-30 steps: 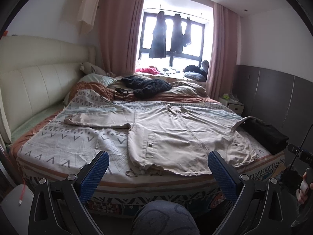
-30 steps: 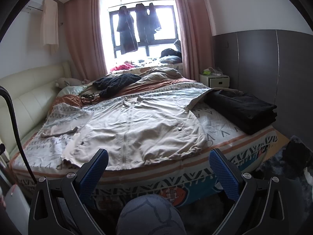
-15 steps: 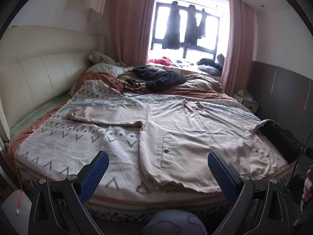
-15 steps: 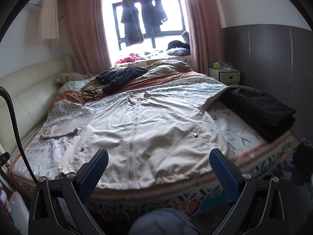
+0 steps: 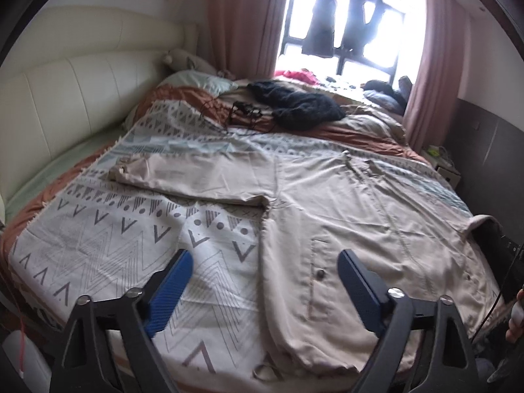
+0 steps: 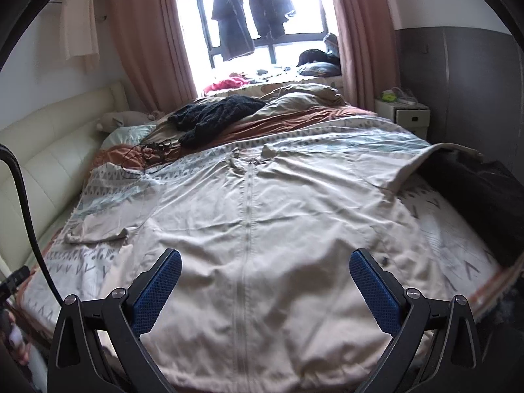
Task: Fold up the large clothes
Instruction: 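Move the left tool to the beige jacket's sleeve cuff and grasp it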
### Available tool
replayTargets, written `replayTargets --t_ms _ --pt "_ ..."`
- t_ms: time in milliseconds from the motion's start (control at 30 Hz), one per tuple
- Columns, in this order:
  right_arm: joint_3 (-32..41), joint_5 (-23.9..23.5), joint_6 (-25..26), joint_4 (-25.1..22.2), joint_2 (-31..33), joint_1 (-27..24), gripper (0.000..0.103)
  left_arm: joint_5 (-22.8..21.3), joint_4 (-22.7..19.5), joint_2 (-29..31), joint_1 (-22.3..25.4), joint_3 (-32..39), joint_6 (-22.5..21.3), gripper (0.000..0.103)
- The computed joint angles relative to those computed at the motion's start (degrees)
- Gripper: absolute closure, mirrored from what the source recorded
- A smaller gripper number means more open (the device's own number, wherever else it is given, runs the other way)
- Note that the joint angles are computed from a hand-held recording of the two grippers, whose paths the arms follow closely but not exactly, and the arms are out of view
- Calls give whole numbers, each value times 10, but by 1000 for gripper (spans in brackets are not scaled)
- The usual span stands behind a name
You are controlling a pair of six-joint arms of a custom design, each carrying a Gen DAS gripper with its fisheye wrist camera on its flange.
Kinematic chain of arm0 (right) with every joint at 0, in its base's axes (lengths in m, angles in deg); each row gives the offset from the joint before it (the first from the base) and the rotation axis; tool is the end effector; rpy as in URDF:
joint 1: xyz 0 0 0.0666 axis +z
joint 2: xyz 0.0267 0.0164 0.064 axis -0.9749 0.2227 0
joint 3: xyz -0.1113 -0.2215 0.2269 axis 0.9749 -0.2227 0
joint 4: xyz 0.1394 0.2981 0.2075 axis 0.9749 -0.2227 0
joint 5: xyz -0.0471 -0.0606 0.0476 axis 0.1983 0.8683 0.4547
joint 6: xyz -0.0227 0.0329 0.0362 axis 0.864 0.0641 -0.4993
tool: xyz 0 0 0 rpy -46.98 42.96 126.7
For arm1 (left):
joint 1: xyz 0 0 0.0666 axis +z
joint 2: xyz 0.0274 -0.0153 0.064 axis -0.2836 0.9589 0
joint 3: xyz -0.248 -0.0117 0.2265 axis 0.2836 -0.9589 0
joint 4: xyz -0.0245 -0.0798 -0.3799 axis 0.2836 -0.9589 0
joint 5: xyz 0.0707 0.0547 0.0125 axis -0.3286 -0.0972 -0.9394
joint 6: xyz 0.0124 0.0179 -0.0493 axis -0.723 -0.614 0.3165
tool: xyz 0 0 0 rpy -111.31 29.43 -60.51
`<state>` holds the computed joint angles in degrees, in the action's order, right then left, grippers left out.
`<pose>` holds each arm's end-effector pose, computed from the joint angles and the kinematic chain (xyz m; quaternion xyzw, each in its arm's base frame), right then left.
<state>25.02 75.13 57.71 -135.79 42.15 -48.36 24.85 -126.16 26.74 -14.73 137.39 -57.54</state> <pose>0.4014 0.2067 0.5007 0.0533 0.8797 0.0735 0.4668 0.3691 0.0093 0.4683 -0.0760 0.8859 -0.0475 0.4552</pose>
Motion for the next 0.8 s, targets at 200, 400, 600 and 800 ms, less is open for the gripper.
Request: replayTargets --t_ms 200,400,600,800 --pt "67 -49 2 6 85 -12 7 13 -4 70 35 52 4 26" --pt "167 -86 7 -14 184 -13 15 29 -9 137 74 106 18 43" --pt "278 -117 8 -44 281 -9 25 43 -16 191 110 144 31 50" --pt "428 -148 3 -87 396 1 30 56 -24 246 140 192 25 54"
